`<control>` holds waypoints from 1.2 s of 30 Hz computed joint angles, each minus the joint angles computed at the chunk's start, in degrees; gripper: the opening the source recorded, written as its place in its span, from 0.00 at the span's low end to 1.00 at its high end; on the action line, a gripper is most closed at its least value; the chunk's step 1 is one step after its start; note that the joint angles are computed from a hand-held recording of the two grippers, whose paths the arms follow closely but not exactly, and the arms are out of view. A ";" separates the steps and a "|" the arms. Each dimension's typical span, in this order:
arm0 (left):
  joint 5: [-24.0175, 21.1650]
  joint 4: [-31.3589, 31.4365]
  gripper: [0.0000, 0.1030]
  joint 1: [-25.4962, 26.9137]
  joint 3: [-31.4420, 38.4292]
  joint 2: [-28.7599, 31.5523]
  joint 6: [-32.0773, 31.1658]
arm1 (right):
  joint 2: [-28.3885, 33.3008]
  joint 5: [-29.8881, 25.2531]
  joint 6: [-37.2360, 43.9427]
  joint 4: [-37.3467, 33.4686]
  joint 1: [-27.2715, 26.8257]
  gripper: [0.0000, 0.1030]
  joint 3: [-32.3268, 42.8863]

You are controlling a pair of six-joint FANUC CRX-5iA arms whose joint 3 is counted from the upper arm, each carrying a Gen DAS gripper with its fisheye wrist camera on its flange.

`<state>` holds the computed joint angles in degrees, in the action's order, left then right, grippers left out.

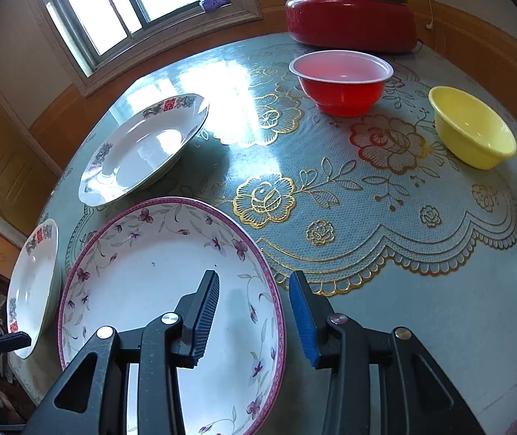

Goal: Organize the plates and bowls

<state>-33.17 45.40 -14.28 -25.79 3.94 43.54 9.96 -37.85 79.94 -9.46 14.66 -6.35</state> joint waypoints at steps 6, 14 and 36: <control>-0.62 6.67 0.98 -0.29 -0.88 1.00 -7.76 | 1.33 -0.66 -1.76 5.46 1.85 0.39 0.77; 4.47 -1.86 0.88 -2.64 0.57 0.66 5.85 | 6.22 -8.17 18.11 -7.48 -2.57 0.40 10.40; 7.51 -44.64 0.35 -8.30 10.13 3.19 69.25 | 15.00 -22.84 45.59 -19.35 -7.01 0.35 24.07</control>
<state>-25.67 0.76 -22.57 -15.66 7.13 112.79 24.96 -60.69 125.53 -28.80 7.64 17.72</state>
